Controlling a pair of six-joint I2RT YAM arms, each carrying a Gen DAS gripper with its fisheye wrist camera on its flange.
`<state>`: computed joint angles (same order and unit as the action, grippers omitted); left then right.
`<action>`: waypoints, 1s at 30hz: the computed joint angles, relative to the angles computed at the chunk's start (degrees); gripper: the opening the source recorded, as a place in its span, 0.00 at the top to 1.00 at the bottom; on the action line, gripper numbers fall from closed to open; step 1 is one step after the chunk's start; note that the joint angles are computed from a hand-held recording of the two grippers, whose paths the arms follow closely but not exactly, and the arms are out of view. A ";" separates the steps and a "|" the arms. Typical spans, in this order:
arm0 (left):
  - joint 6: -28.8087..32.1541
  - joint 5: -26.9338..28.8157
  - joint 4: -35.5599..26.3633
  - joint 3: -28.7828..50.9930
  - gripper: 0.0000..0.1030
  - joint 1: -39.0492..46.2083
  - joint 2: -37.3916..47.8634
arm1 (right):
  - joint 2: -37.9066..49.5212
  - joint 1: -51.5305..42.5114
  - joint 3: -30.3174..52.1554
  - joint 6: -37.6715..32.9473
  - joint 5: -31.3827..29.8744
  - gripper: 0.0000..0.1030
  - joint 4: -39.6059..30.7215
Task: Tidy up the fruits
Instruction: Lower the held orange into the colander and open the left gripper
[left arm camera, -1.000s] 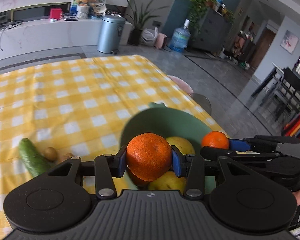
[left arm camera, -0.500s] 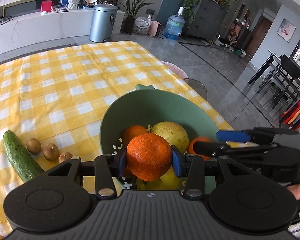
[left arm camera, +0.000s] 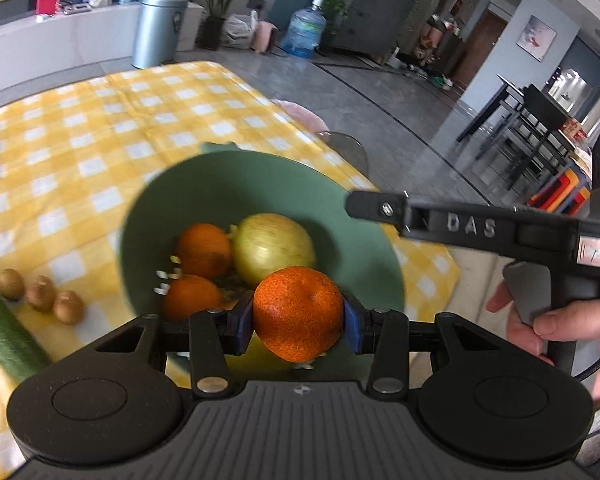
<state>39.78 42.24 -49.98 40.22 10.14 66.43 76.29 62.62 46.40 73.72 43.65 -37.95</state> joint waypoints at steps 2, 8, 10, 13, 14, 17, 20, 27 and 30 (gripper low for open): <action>-2.57 -0.19 1.83 -1.38 0.52 -3.01 -0.46 | -0.86 -0.18 -0.72 0.69 0.17 0.21 0.57; -10.75 -4.63 9.28 -5.08 0.52 -11.68 -2.29 | -1.75 -0.95 -2.70 -0.97 -1.40 0.20 4.04; -11.12 -5.16 10.05 -5.76 0.52 -12.11 -2.74 | -2.39 -1.17 -3.54 -1.40 -1.57 0.20 5.02; -10.28 -4.65 10.14 -6.47 0.51 -11.88 -3.95 | -2.95 -1.53 -4.29 -0.86 -1.67 0.20 5.22; -10.05 -4.79 10.52 -6.97 0.43 -11.89 -4.87 | -3.08 -1.72 -4.52 -0.72 -1.82 0.20 5.25; -10.41 -3.97 12.63 -9.16 0.14 -10.81 -9.33 | -3.08 -1.88 -4.78 -0.26 -2.11 0.20 4.92; -7.62 -3.11 10.95 -8.66 0.13 -9.57 -10.39 | -3.13 -1.76 -4.67 0.83 -1.74 0.20 4.04; -9.86 -5.03 7.71 -5.46 0.13 -6.81 -8.90 | -4.11 -1.07 -4.47 1.36 -0.60 0.20 3.51; -8.70 -5.98 5.79 -4.53 0.13 -5.61 -9.80 | -2.97 -0.64 -2.72 2.10 -0.39 0.20 1.02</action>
<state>31.08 36.27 -44.19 35.69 4.52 56.63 73.33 61.97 43.69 75.82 43.26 -36.93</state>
